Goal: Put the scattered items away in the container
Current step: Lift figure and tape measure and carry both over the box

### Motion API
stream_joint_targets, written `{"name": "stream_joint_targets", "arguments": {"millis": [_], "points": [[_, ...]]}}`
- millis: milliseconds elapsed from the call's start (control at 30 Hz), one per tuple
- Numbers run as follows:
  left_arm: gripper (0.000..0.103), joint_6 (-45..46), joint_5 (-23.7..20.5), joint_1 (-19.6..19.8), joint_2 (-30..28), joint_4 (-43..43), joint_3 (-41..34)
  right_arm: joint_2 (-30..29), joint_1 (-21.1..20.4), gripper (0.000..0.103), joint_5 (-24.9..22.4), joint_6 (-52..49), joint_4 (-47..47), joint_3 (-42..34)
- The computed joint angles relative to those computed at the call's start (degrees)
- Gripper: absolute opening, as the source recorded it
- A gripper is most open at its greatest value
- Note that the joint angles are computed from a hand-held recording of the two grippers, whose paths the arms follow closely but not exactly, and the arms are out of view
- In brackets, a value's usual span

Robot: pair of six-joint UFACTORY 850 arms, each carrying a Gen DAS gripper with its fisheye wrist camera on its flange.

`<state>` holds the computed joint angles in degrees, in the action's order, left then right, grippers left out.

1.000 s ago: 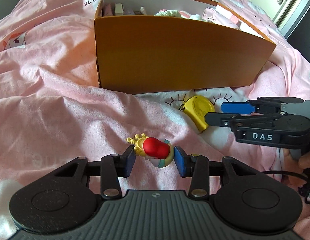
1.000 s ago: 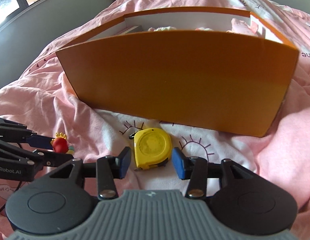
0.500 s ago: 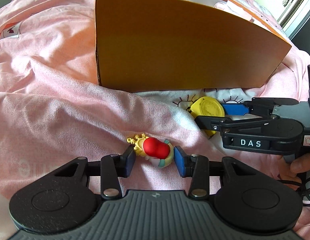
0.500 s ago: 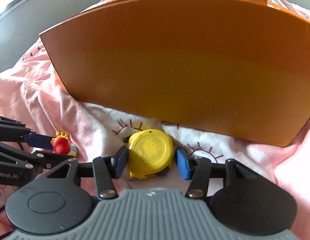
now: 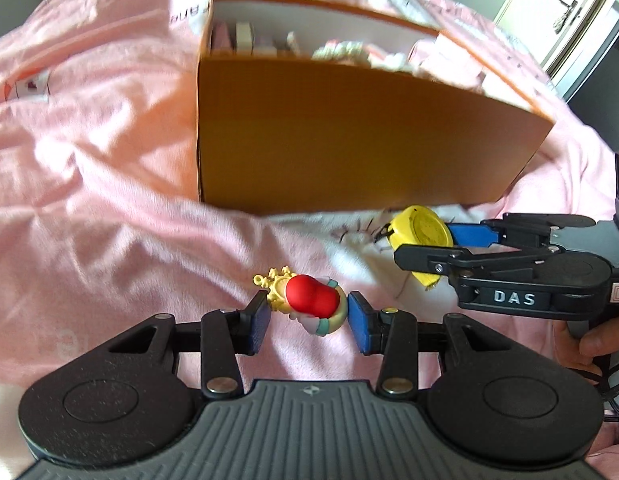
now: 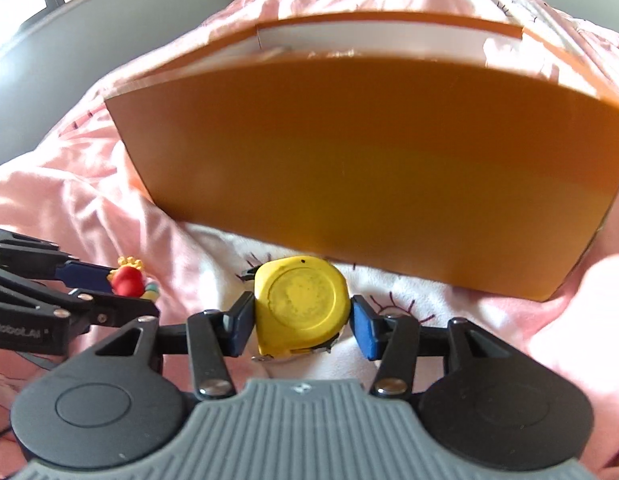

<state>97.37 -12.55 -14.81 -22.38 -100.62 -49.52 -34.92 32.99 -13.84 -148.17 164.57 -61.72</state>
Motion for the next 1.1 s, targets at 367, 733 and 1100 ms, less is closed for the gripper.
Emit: {"name": "stream_joint_targets", "arguments": {"millis": [367, 733, 1100], "points": [[0.048, -0.40, -2.04, 0.89, 4.74, 6.82, -2.91, 9.76, -2.23, 0.054, -4.58, 9.68, -13.99, 4.86], [0.048, -22.20, -1.39, 0.20, -2.24, 36.11, -17.65, 8.14, -5.20, 0.054, -1.70, 12.27, -22.15, -4.59], [0.048, -58.35, -12.25, -0.43, -17.57, 76.80, -35.94, 0.39, -6.60, 0.054, 2.90, 29.90, -41.28, -14.34]]}}
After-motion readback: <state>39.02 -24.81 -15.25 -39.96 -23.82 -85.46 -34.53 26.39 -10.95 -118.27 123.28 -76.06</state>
